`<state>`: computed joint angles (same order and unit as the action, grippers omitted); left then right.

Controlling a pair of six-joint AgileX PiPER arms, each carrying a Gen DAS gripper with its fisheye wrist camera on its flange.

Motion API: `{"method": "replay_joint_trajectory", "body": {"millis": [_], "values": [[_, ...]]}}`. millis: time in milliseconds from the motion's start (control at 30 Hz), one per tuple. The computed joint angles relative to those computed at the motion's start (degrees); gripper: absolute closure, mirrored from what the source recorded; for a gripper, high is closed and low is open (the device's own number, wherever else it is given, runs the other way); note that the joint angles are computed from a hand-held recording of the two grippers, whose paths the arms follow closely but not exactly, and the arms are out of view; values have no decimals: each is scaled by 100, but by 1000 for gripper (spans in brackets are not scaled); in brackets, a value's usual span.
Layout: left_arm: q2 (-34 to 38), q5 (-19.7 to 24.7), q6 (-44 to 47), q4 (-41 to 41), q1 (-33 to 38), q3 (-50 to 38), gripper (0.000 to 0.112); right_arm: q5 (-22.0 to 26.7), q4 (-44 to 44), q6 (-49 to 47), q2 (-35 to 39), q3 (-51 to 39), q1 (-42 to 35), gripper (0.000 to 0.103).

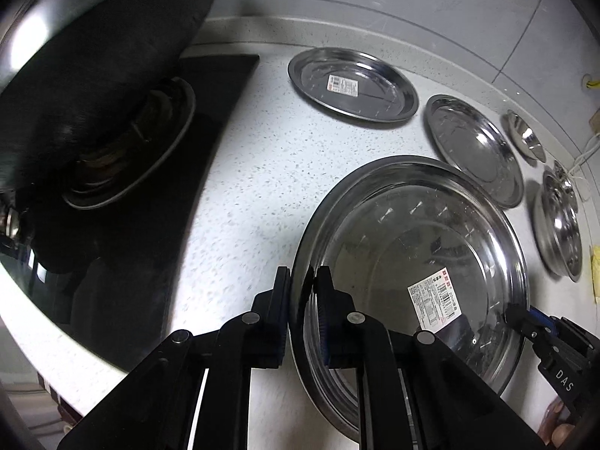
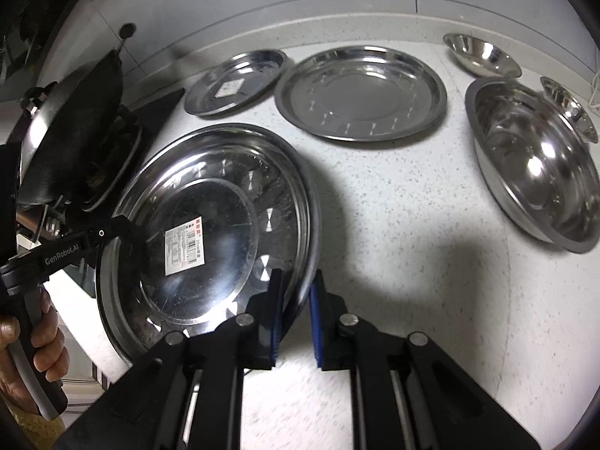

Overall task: Organize plates and bowls
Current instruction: 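Lift the large plate with both tools and carry it toward the hob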

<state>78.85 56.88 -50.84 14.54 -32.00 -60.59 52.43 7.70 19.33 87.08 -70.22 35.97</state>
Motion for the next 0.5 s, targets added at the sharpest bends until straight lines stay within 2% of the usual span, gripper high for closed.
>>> {"method": "replay_joint_trajectory", "body": {"millis": [200,500], "values": [[-766,461,560,-282,83,98,102,607,-382,740,-362,-364,557,91],[-1362,870,2591,-1473,1179,98,102,1580,-1222,2197,-340,-1306,1607,91]]}}
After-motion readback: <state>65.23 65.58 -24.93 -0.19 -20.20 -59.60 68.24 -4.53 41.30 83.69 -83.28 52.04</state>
